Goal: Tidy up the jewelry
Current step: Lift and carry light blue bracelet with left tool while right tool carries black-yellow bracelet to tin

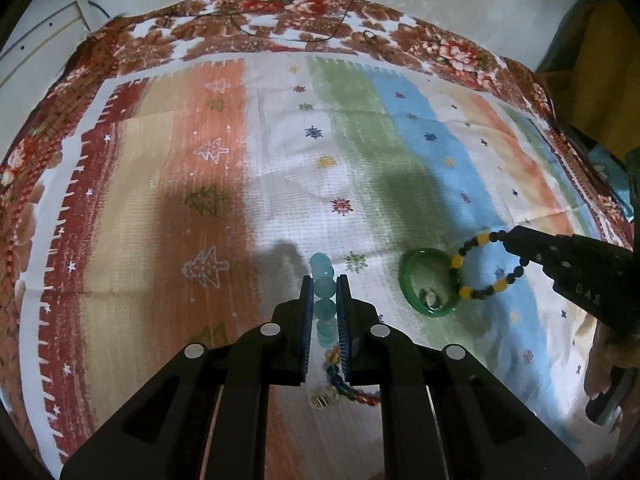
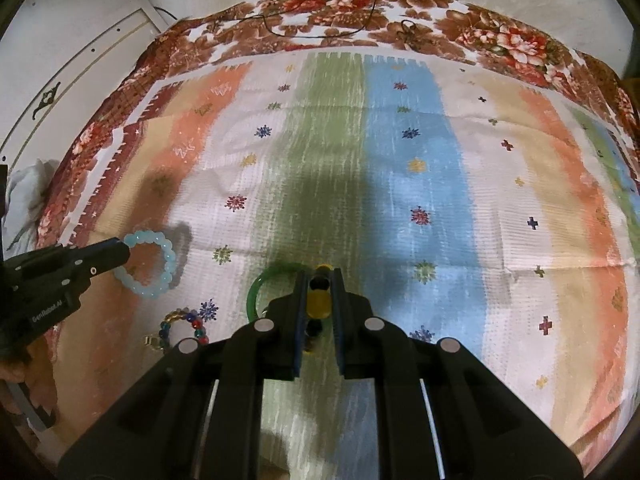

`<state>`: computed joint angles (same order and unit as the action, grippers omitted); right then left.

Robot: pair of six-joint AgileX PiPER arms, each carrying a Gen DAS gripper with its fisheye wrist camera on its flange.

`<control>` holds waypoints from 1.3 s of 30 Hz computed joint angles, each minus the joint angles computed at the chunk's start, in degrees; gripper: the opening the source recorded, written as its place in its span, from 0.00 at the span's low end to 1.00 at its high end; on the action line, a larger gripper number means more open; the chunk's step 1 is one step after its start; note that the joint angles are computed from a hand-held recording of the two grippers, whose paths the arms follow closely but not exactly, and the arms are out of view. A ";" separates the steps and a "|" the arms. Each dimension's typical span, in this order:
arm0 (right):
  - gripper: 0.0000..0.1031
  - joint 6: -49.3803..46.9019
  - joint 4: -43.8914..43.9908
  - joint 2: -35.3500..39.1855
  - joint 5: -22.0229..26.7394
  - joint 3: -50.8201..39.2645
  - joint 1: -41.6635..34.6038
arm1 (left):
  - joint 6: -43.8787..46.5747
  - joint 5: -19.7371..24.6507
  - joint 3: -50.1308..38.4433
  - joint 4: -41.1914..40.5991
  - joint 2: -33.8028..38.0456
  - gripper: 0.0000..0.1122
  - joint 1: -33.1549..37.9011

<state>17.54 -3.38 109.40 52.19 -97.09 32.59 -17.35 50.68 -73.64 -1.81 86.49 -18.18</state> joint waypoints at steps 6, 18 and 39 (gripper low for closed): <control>0.12 0.30 0.09 -3.38 -1.01 3.44 0.43 | -1.30 0.92 0.51 1.15 -2.98 0.10 -1.71; 0.12 0.92 1.32 -11.48 -3.04 11.46 1.17 | -5.55 2.07 1.56 4.48 -7.63 0.10 -7.33; 0.12 1.70 1.01 -24.01 -4.43 19.91 5.83 | -19.86 5.89 2.77 16.03 -15.69 0.10 -23.57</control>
<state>19.25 -2.37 85.39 47.76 -77.18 38.42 -37.21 56.57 -70.87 14.22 70.80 -41.75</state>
